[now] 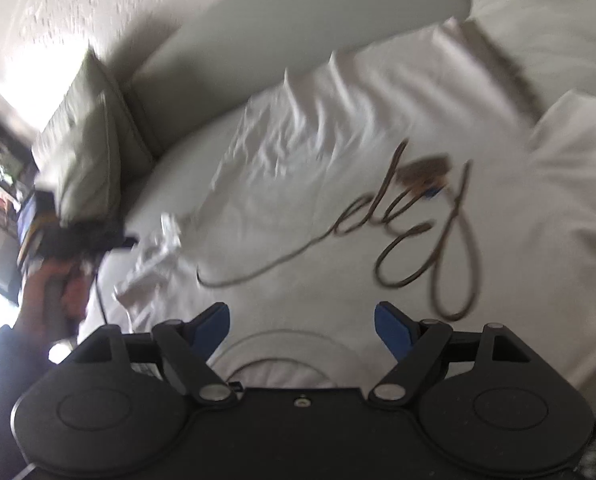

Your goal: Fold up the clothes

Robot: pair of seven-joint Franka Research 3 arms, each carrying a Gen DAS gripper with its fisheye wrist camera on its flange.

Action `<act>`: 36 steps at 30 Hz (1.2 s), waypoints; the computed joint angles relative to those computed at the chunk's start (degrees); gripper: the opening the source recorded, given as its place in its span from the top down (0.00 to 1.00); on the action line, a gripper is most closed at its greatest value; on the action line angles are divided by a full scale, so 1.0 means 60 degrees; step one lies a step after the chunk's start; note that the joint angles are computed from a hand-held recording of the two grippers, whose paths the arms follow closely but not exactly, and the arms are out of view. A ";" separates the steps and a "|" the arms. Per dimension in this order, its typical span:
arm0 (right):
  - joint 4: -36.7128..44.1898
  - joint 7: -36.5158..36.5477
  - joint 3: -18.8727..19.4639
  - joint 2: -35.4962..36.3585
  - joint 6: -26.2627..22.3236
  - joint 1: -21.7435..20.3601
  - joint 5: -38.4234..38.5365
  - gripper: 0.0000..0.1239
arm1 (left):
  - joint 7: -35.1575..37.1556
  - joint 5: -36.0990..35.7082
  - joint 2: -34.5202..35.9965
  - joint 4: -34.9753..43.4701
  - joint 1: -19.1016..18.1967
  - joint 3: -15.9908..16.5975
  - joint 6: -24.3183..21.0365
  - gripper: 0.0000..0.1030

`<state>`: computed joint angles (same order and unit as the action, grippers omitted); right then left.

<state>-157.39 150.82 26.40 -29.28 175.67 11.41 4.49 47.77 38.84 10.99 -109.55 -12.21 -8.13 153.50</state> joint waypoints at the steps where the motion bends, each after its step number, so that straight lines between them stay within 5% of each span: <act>1: -0.0235 0.0108 -0.0001 -0.0476 -0.0138 -0.0010 0.0045 0.36 | -0.0038 0.0173 -0.0520 -0.0521 -0.0015 -0.0006 0.0213 0.78; 4: -0.0893 0.0403 -0.0047 -0.1955 -0.0672 -0.0008 0.0147 0.36 | -0.0107 0.0457 -0.2457 -0.2384 -0.0023 -0.0298 0.0813 0.69; 8: -0.1608 0.1041 0.0259 -0.3780 -0.1687 -0.0426 -0.0061 0.40 | 0.0550 -0.1178 -0.3582 -0.3730 -0.0216 -0.0666 0.1455 0.60; 10: -0.1794 0.1274 0.0220 -0.4189 -0.2160 -0.0487 -0.0550 0.86 | 0.0684 -0.1918 -0.3424 -0.3814 -0.0438 -0.0895 0.1309 0.60; 11: -0.1826 0.1049 0.0177 -0.4041 -0.2109 -0.0505 -0.0436 0.92 | 0.0691 -0.2164 -0.3241 -0.3769 -0.0536 -0.1021 0.1145 0.60; 15: -0.1641 0.0698 0.0227 -0.2868 -0.1636 -0.0658 -0.0894 0.93 | -0.0017 -0.1547 -0.2569 -0.3563 -0.0918 -0.1679 0.0662 0.59; 19: -0.1247 0.0828 0.0884 -0.2545 -0.2891 -0.0822 -0.1706 0.94 | -0.1638 0.0814 -0.2508 -0.3597 -0.1249 -0.1975 -0.0284 0.59; 25: -0.1407 0.0775 -0.0011 -0.3365 -0.4844 0.1016 -0.1626 0.94 | -0.0041 -0.0574 -0.3507 -0.4628 -0.1719 -0.1787 -0.0465 0.61; 28: -0.1778 0.1267 -0.0291 -0.3851 -0.4835 0.1496 -0.1197 0.93 | 0.0242 -0.1039 -0.3756 -0.4703 -0.1766 -0.1826 -0.0700 0.60; 36: -0.1672 0.1468 -0.0218 -0.4225 -0.4207 0.1310 -0.1395 0.87 | -0.0061 -0.0851 -0.3670 -0.4143 -0.1792 -0.2069 -0.1412 0.51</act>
<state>-167.43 159.63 25.09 -54.63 150.42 19.27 -3.88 47.40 33.74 -11.03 -134.41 -22.96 -20.55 145.02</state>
